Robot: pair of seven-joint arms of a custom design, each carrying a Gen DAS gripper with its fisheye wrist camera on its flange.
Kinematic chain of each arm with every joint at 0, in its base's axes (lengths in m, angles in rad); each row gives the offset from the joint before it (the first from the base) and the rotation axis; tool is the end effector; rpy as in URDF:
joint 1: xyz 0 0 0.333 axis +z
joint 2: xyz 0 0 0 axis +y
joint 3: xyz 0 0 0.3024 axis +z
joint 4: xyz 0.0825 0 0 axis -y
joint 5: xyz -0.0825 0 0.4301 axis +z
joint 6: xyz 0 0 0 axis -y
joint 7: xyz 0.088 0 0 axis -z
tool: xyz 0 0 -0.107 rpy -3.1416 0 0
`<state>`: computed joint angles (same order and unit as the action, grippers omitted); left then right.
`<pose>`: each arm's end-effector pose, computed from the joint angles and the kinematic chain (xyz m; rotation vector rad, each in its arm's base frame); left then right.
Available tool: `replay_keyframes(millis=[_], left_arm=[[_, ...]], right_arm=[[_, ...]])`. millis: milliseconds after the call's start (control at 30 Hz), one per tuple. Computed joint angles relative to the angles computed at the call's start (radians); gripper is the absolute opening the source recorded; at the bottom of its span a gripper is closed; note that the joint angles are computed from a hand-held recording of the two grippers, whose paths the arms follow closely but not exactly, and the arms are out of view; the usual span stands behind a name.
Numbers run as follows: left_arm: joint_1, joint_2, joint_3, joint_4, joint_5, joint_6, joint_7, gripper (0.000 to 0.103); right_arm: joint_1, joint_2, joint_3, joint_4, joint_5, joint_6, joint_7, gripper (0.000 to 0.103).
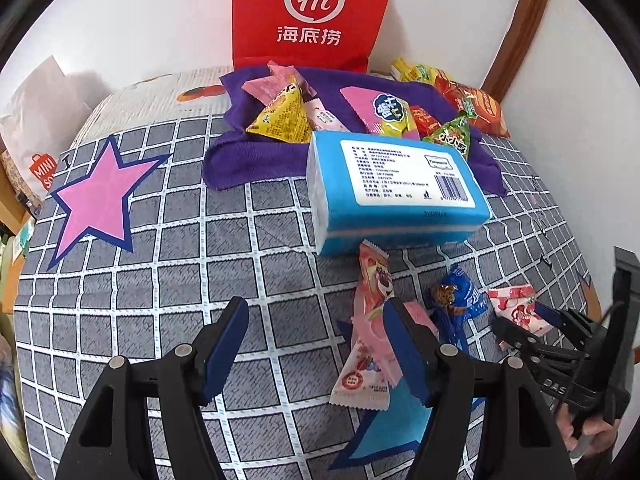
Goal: Organize snacks
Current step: 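Move both open tools from the towel toward the snacks beside the blue tissue box, then grasp the red-white strawberry packet with right tool while left tool grasps the pink bear candy stick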
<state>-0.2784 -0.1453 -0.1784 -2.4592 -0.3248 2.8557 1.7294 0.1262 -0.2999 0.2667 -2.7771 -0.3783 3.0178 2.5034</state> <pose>0.4915 -0.2221 0.3647 -1.6490 2.3177 -0.7580 0.4044 0.1892 0.3023 -1.7053 2.0158 -0.3825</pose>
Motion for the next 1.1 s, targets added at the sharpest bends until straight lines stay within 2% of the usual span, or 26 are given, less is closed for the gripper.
replay_keyframes(millis=[33, 100, 167, 233, 300, 367, 633, 700, 767, 800, 900, 967, 1033, 1100], left_arm=[[-0.005, -0.003, 0.002, -0.003, -0.010, 0.000, 0.010, 0.068], [-0.013, -0.005, 0.005, -0.008, -0.029, 0.000, 0.028, 0.068], [-0.019, -0.004, 0.005, -0.009, -0.044, -0.003, 0.041, 0.068], [-0.022, 0.001, 0.001, -0.009, -0.046, -0.006, 0.045, 0.068], [-0.025, 0.009, -0.006, -0.006, -0.043, -0.008, 0.045, 0.068], [-0.031, 0.018, -0.012, 0.000, -0.044, -0.010, 0.051, 0.068], [-0.041, 0.075, -0.048, 0.038, 0.000, -0.020, 0.041, 0.068], [-0.037, 0.094, -0.057, 0.048, 0.037, -0.025, 0.020, 0.068], [-0.034, 0.106, -0.063, 0.053, 0.067, -0.026, 0.002, 0.068], [-0.032, 0.112, -0.065, 0.056, 0.080, -0.026, -0.008, 0.068], [-0.027, 0.129, -0.069, 0.068, 0.108, -0.037, -0.026, 0.067], [-0.025, 0.132, -0.071, 0.069, 0.109, -0.035, -0.026, 0.060], [-0.024, 0.129, -0.072, 0.065, 0.114, -0.026, -0.031, 0.053], [-0.026, 0.125, -0.071, 0.063, 0.061, -0.029, 0.016, 0.051]], right_arm=[[-0.023, 0.015, 0.022, 0.010, -0.019, -0.001, 0.021, 0.067], [-0.115, 0.015, 0.111, 0.019, -0.122, 0.006, 0.121, 0.066], [-0.162, 0.016, 0.159, 0.033, -0.208, -0.013, 0.201, 0.062], [-0.147, 0.012, 0.139, 0.031, -0.238, -0.012, 0.222, 0.060], [-0.089, 0.003, 0.067, 0.009, -0.206, 0.016, 0.192, 0.059], [-0.068, -0.015, 0.036, -0.013, -0.177, 0.037, 0.172, 0.059], [-0.072, -0.109, 0.042, -0.084, -0.075, 0.048, 0.107, 0.058], [-0.076, -0.126, 0.051, -0.097, -0.051, 0.044, 0.092, 0.049], [-0.047, -0.128, 0.023, -0.102, -0.013, 0.035, 0.056, 0.046], [-0.044, -0.128, 0.019, -0.105, 0.000, 0.040, 0.044, 0.046], [-0.076, -0.123, 0.055, -0.109, 0.018, 0.056, 0.036, 0.046], [-0.075, -0.111, 0.055, -0.104, 0.031, 0.053, 0.020, 0.047], [-0.053, -0.105, 0.035, -0.106, 0.049, 0.060, -0.005, 0.049], [0.002, -0.094, -0.016, -0.104, 0.083, 0.062, -0.060, 0.058]])
